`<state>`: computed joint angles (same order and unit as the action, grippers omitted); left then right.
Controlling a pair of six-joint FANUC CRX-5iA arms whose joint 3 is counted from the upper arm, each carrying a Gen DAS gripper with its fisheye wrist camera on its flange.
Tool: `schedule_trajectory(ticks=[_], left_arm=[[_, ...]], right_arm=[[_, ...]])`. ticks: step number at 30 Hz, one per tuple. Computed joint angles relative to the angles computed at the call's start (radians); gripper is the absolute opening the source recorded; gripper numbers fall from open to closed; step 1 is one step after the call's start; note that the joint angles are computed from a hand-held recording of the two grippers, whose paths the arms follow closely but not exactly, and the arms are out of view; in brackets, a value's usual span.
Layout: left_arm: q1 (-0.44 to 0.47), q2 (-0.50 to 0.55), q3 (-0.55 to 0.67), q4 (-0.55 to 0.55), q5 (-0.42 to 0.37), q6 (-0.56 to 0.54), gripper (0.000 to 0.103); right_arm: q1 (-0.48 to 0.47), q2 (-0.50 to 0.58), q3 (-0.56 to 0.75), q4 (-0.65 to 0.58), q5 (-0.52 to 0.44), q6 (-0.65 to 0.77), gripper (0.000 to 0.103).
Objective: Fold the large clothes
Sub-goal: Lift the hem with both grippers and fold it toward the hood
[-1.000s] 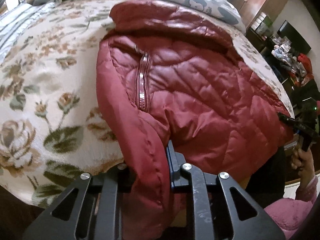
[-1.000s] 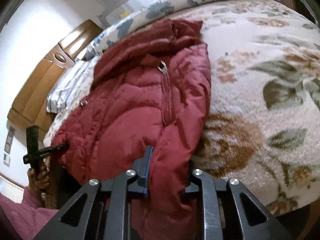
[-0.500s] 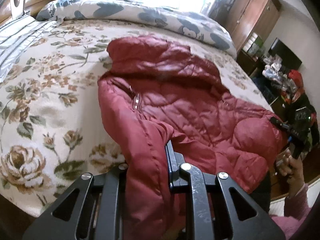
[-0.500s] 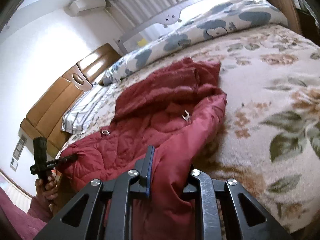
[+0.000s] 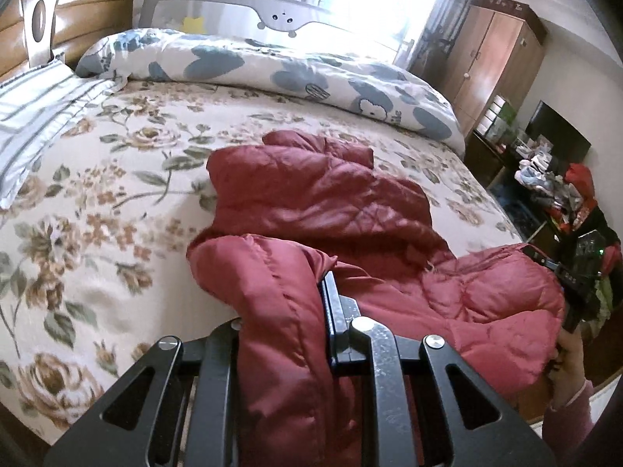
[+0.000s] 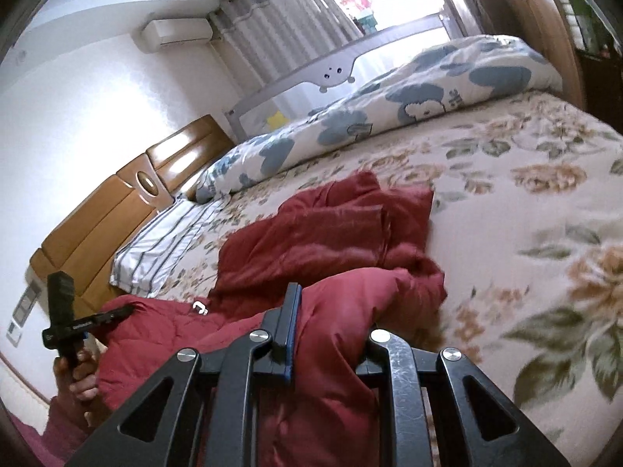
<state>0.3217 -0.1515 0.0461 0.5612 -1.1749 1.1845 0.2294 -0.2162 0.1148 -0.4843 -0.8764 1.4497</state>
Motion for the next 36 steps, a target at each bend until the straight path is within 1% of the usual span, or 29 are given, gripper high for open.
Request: schedule_trajectory(ticks=[3, 8, 14, 18, 21, 23, 29, 36], left_arm=[[-0.021, 0.047, 0.063, -0.039, 0.007, 0.049, 0.016], [-0.067, 0.128, 0.183, -0.139, 0.019, 0.148, 0.017], [-0.119, 0.222, 0.308, -0.249, 0.040, 0.235, 0.017], [-0.145, 0.297, 0.404, -0.319, 0.035, 0.300, 0.017], [-0.161, 0.371, 0.497, -0.381, 0.008, 0.357, 0.017], [-0.167, 0.422, 0.556, -0.390, -0.012, 0.385, 0.017], [-0.209, 0.587, 0.784, -0.472, -0.101, 0.455, 0.017], [-0.225, 0.819, 1.095, -0.516, -0.245, 0.502, 0.020]], right_arm=[[0.005, 0.042, 0.044, 0.021, 0.009, -0.016, 0.017], [0.009, 0.116, 0.116, 0.054, 0.025, -0.049, 0.017], [0.018, 0.231, 0.217, 0.123, 0.037, -0.138, 0.017], [0.032, 0.312, 0.280, 0.201, 0.040, -0.210, 0.017], [0.035, 0.371, 0.324, 0.249, 0.034, -0.265, 0.018], [0.034, 0.406, 0.352, 0.269, 0.028, -0.287, 0.018], [0.040, 0.521, 0.461, 0.333, -0.016, -0.346, 0.018], [0.038, 0.669, 0.612, 0.375, -0.082, -0.388, 0.018]])
